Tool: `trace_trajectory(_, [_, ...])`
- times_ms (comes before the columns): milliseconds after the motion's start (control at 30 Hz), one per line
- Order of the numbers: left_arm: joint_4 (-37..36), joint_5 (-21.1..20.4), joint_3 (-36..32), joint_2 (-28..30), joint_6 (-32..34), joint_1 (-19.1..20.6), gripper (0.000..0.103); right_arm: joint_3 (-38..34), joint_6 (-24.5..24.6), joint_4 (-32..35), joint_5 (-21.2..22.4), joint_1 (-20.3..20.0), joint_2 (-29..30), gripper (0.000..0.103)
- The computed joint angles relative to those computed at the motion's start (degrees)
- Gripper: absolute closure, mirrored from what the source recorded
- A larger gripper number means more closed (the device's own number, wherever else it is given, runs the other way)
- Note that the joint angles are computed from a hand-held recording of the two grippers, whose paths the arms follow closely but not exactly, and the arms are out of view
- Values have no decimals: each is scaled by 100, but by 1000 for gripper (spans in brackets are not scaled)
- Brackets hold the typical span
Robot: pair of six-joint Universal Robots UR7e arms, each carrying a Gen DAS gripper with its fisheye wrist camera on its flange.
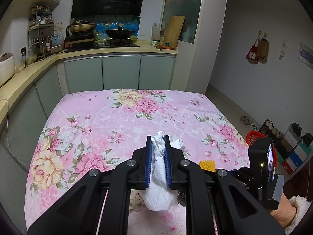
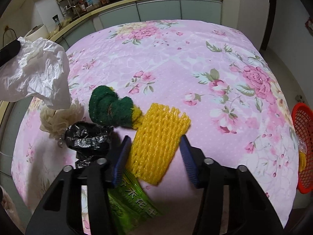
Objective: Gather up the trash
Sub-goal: 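Grasp the second yellow foam mesh sleeve with the right tool, then carry the tissue in the left tool and yellow mesh in the right tool to the basket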
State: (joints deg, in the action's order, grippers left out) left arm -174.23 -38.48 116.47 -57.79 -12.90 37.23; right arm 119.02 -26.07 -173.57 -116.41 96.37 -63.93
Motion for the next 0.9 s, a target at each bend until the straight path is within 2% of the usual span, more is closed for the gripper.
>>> trace_trajectory(200, [-62, -3, -61, 81, 33, -21, 92, 56, -25, -29, 120, -52, -174, 70])
trace_trajectory(300, [-130, -21, -95, 118, 87, -31, 92, 70, -24, -91, 168, -77, -280, 72])
trace_trajectory(900, [-490, -208, -749, 572, 720, -161, 92, 151, -332, -684, 754, 126, -1238, 73])
